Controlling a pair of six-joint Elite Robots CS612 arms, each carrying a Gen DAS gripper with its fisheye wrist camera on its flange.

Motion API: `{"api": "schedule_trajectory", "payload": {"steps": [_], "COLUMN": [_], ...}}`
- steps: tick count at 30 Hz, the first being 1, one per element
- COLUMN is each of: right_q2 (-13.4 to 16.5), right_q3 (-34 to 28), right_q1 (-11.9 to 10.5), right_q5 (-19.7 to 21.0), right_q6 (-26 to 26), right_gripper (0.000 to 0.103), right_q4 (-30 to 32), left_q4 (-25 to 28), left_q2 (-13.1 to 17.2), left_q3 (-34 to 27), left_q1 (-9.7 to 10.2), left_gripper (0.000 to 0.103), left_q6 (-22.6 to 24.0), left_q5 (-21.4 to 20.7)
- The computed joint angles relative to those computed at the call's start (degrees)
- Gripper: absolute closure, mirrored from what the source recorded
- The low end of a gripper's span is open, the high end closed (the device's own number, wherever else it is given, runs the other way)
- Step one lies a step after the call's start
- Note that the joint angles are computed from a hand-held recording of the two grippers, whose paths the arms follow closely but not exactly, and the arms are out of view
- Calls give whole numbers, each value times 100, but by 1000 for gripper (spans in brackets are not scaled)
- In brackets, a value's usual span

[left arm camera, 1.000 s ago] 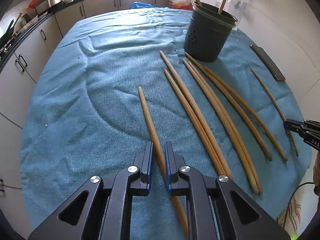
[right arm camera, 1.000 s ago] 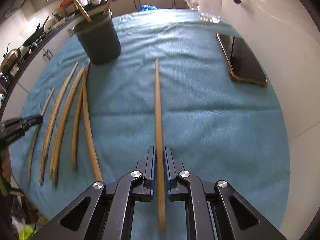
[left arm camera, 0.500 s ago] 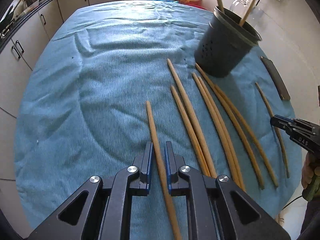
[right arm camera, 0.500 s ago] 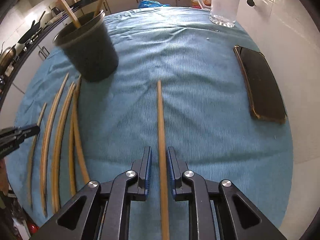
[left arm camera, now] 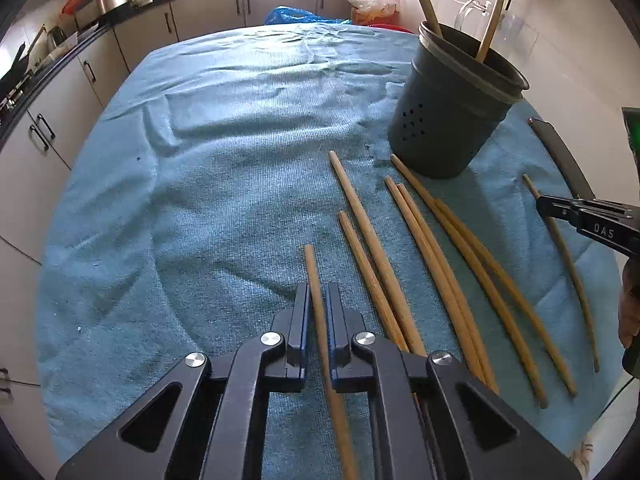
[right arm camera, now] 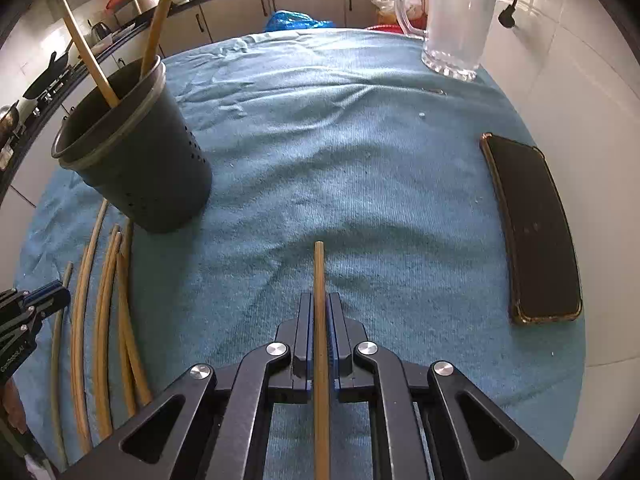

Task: Organize utensils
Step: 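Carry both chopsticks up and lower them into the black holder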

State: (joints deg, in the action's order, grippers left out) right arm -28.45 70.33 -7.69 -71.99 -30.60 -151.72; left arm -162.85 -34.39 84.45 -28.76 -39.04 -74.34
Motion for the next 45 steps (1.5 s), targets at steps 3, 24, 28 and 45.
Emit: {"api": "schedule_trajectory", "payload": {"steps": [3,24,28,45], "right_q2": [-31,-1244,-1399,-1614], "right_q3": [27,2127,2448,2547], "right_q1": [-67,-662,-752,-835], "right_q5": [280,1857,2057,2487], "right_q6": [218,367,345,640], "right_gripper": [97,97,97,97], "right_q4": [-39,-2794,-3182,-3724], "left_q4": [-204,-2176,-2483,-3022], "left_q2": [-83,-1077,-1192,-1199], "left_q3": [121,1569,1768,1340], "left_q1": [-28,-927,-1089,-1136], "left_gripper": [98,98,98,98], "left_q6": [-114,273,390,1114], "left_q5": [98,2032,2251,2658]}}
